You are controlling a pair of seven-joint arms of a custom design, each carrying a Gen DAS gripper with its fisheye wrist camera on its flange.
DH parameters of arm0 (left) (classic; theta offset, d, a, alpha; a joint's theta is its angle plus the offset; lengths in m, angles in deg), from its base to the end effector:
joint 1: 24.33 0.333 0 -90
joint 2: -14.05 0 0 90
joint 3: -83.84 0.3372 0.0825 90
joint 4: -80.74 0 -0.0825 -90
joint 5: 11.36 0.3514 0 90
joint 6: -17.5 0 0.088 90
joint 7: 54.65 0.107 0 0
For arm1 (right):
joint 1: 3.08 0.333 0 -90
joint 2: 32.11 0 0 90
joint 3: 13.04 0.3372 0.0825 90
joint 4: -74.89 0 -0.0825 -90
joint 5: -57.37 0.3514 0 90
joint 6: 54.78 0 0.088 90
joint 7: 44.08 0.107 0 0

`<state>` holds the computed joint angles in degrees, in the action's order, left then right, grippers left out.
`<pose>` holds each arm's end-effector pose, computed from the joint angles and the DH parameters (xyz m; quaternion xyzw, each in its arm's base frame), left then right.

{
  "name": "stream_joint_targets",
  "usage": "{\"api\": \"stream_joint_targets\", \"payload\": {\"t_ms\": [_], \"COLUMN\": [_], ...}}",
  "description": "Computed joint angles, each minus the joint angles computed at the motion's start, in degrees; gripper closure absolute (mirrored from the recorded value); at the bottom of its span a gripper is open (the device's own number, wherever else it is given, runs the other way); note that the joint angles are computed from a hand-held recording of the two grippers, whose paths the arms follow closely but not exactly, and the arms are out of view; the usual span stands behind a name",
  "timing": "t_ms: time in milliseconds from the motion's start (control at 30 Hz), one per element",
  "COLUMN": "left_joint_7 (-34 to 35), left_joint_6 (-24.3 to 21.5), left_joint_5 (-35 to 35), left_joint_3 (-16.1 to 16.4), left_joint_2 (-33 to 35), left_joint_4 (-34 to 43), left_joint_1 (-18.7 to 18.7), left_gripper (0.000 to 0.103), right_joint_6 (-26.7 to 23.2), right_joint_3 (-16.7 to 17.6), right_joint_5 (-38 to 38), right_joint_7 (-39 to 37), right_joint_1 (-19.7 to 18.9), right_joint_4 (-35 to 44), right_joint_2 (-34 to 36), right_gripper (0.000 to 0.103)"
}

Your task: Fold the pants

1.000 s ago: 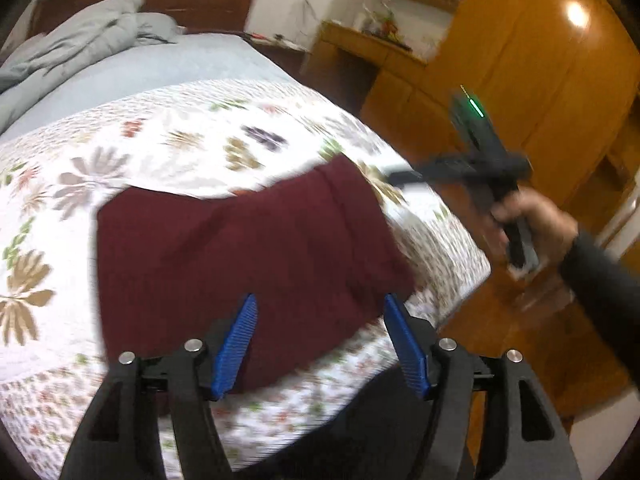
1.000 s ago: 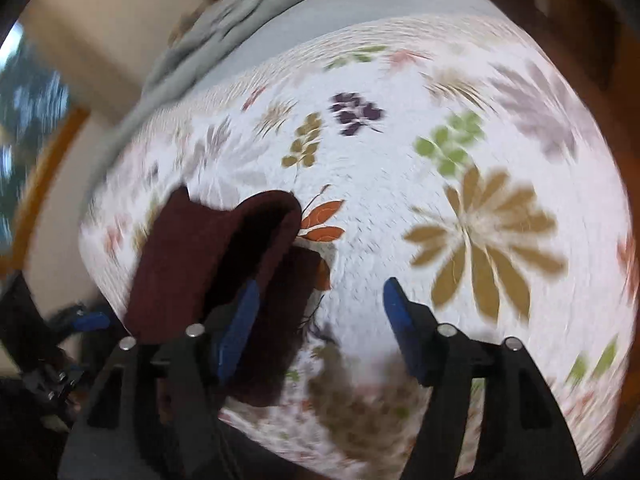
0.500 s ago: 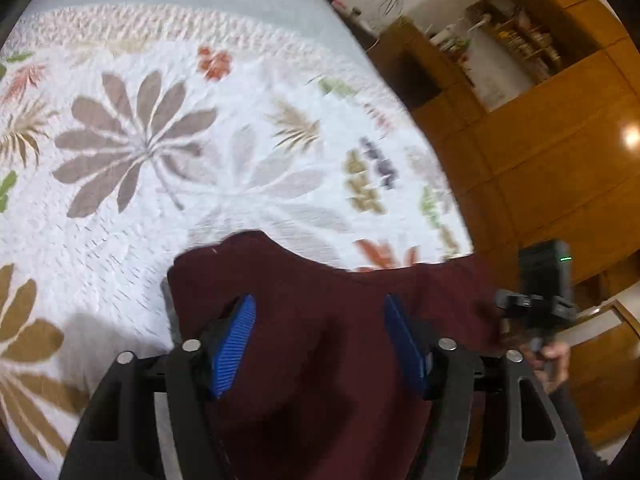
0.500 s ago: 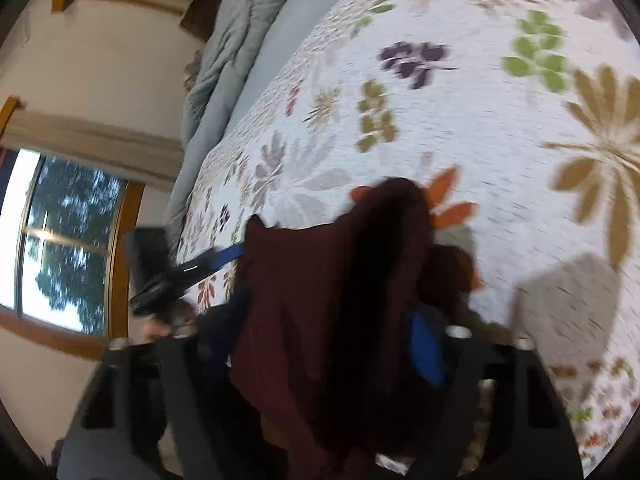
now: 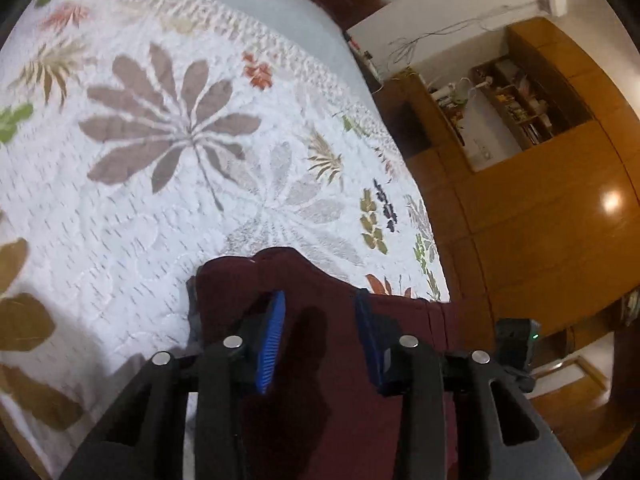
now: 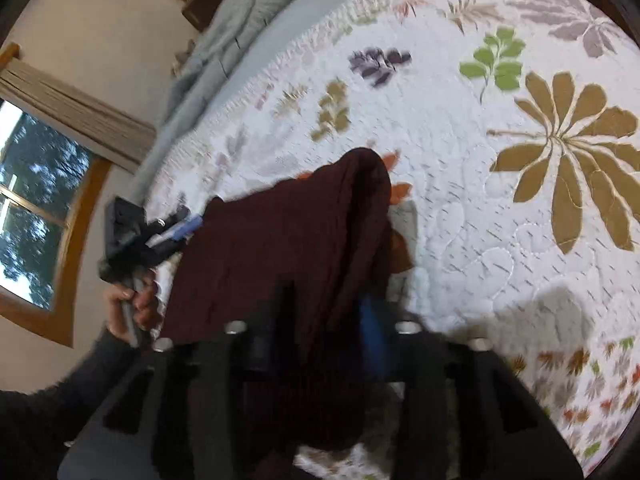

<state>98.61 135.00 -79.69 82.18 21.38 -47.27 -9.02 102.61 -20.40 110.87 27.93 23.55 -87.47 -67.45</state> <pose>0.5034 0.0706 0.3604 0.5947 -0.6513 0.4358 0.1797 0.3168 0.0757 0.4453 -0.6092 0.6977 0.0708 0.3703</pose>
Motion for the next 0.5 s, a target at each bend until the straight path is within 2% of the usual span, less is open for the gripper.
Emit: {"api": "stream_joint_targets", "payload": {"t_ms": [67, 167, 233, 333, 367, 400, 433, 467, 500], "left_joint_7": [2.64, 7.38, 7.85, 5.61, 4.56, 3.95, 3.17, 1.34, 0.2], "left_joint_6": [-1.38, -3.4, -3.92, -3.62, -4.85, -5.18, -5.68, -7.24, -7.5], "left_joint_5": [-0.4, -0.29, 0.43, 0.57, -0.26, -0.4, -0.07, 1.39, 1.38], "left_joint_3": [0.41, 1.87, 2.52, 2.89, 3.13, 3.01, 2.67, 2.22, 1.79], "left_joint_2": [-3.31, -8.22, -9.09, -8.25, -7.45, -6.92, -5.92, -4.04, -2.96], "left_joint_4": [-2.12, -5.82, -6.85, -6.33, -5.43, -4.63, -3.22, -0.76, 0.5], "left_joint_1": [0.53, 0.54, 0.09, -0.51, -0.42, -0.51, -0.77, -1.07, -1.21], "left_gripper": [0.062, 0.053, 0.051, 0.051, 0.049, 0.048, 0.046, 0.046, 0.046], "right_joint_6": [0.4, -3.84, -6.31, -6.35, -6.73, -7.84, -8.54, -8.66, -8.77], "right_joint_3": [1.14, 0.74, 0.51, 0.27, -0.46, -0.53, 0.71, 2.61, 3.93], "right_joint_5": [0.77, -0.39, -1.08, -0.04, 1.43, 1.68, 0.67, -1.52, -3.48], "right_joint_7": [3.24, 8.81, 11.28, 11.23, 10.21, 9.65, 10.02, 10.14, 10.27], "right_joint_1": [-0.9, -2.12, -2.58, -1.63, -0.14, 0.27, -0.21, -0.87, -1.44], "right_joint_4": [-1.52, -3.23, -3.37, -2.75, -2.0, -1.37, -0.76, -0.26, -0.23], "right_joint_2": [-3.73, -8.29, -8.6, -6.87, -5.18, -4.07, -2.98, -2.08, -2.25], "right_gripper": [0.038, 0.033, 0.032, 0.032, 0.035, 0.048, 0.053, 0.065, 0.071]}}
